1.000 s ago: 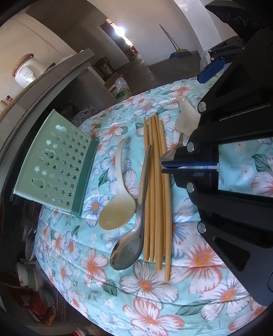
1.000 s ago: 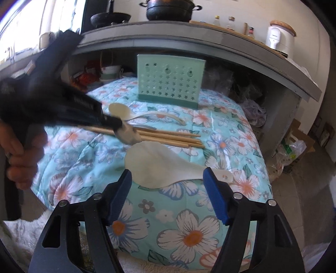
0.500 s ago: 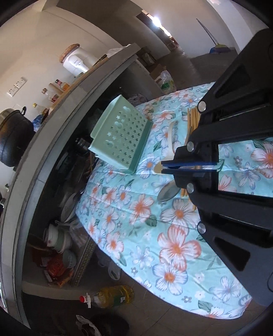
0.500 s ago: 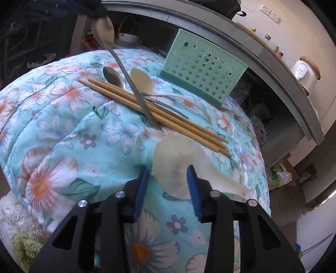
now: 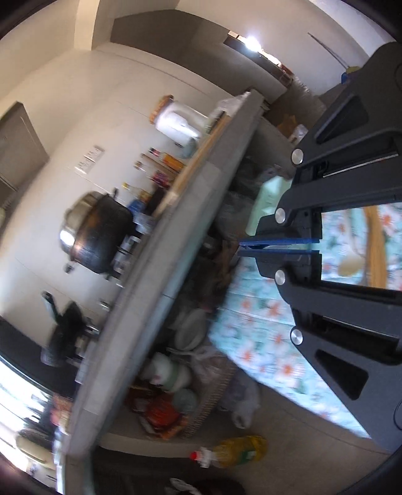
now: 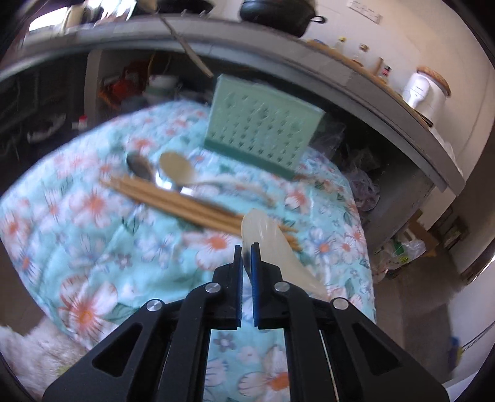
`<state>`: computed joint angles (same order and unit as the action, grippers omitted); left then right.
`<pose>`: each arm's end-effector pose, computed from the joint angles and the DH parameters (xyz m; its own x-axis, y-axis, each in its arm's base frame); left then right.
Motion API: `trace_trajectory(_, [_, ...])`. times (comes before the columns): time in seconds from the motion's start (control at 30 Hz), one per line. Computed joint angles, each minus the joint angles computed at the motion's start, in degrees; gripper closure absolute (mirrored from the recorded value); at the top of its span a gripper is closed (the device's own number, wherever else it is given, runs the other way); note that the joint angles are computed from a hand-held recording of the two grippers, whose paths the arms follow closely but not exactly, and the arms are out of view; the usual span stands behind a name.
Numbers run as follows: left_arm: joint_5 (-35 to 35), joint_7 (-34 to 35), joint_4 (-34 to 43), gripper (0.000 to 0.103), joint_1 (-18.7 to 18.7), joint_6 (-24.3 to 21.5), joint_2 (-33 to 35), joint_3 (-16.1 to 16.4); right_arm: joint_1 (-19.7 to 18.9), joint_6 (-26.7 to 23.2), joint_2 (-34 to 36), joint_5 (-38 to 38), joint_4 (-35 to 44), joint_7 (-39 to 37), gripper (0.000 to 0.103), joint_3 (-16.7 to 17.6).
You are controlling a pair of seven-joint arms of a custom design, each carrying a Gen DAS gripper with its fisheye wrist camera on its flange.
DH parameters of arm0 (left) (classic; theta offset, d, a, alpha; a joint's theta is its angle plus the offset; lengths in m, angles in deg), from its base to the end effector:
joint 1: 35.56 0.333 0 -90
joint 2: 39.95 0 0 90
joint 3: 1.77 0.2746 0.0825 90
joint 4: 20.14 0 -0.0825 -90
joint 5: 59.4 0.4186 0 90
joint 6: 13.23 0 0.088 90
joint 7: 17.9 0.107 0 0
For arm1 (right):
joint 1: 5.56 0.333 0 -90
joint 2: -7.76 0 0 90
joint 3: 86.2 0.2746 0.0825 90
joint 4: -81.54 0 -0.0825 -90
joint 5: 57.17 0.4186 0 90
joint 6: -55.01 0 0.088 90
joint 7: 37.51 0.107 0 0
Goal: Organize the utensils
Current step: 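Lift the rice paddle with the right gripper and drop it into the green holder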
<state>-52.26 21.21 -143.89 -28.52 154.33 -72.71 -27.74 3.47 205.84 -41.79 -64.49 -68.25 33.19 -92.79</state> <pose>0.4410 -0.2234 0.7087 -0.0221 -0.8814 0.4718 -0.3085 -0.4428 -0.8419 0.4106 0.0156 0.5786 0.3080 -0.9059 0.2907 -0.5600 -0.4196 -0.7144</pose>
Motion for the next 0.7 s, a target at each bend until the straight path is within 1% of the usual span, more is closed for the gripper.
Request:
trace_trajectory(0.03, [2.18,-0.21,3.59,0.102,2.93,-0.39,1.93,-1.89,0.52,-0.37,0.41,1.0,1.57,-0.26,0.1,-1.23])
trace_trajectory(0.07, [3.94,-0.32,6.97,0.103,4.71,-0.82,4.21,-3.15,1.12,-0.73,0.79,2.36,3.33,-0.6,0.1,-2.69])
trace_trajectory(0.1, [5.53,0.69,10.47,0.103,5.13,-1.91,6.8,-3.46,1.76,-1.21,1.26,3.78,4.88,-0.95,0.101,-3.85])
trace_trajectory(0.13, [8.18,1.19,14.35,0.103,6.08,-3.79,9.6,-4.48,2.66,-2.0,1.99,5.65,6.76,-1.46,0.101,-5.37])
trace_trajectory(0.17, [12.62,0.77,19.33,0.103,8.27,-6.27,13.24,-6.89,3.62,-2.86,2.82,7.93,8.96,-1.86,0.101,-6.99])
trace_trajectory(0.2, [15.99,1.14,23.76,0.103,9.02,-8.89,16.83,-8.39,4.38,-3.33,3.62,10.0,10.86,-2.31,0.101,-8.17])
trace_trajectory(0.27, [21.47,2.35,32.08,0.103,8.62,-14.42,24.37,-10.72,5.28,-3.08,5.2,13.59,13.93,-3.3,0.101,-9.97])
trace_trajectory(0.3, [24.64,2.81,36.1,0.103,7.92,-17.36,28.05,-11.72,5.79,-3.08,6.12,15.33,15.45,-3.89,0.101,-10.78])
trace_trajectory(0.37, [30.19,4.98,43.58,0.103,5.09,-24.0,34.88,-12.72,7.35,-3.79,8.0,19.65,19.2,-5.31,0.101,-12.93])
trace_trajectory(0.43, [33.44,7.63,50.43,0.103,1.26,-29.59,41.26,-12.63,8.45,-4.97,9.87,23.69,22.68,-6.8,0.101,-14.63])
trace_trajectory(0.5, [36.86,8.81,56.09,0.103,-2.84,-34.28,46.21,-11.41,9.98,-6.36,11.9,28.33,26.33,-8.83,0.101,-16.86])
trace_trajectory(0.6, [39.5,11.57,63.68,0.103,-8.54,-39.81,52.69,-9.13,11.68,-8.63,14.9,34.66,31.42,-11.99,0.101,-19.58])
trace_trajectory(0.67, [38.98,12.6,65.78,0.103,-10.53,-41.48,54.91,-7.7,13.07,-10.6,17.18,39.2,34.85,-14.13,0.101,-21.51])
trace_trajectory(0.7, [37.98,12.72,65.34,0.102,-10.71,-41.49,55.01,-7.15,13.27,-11.32,18.15,40.86,36.14,-14.87,0.1,-21.96])
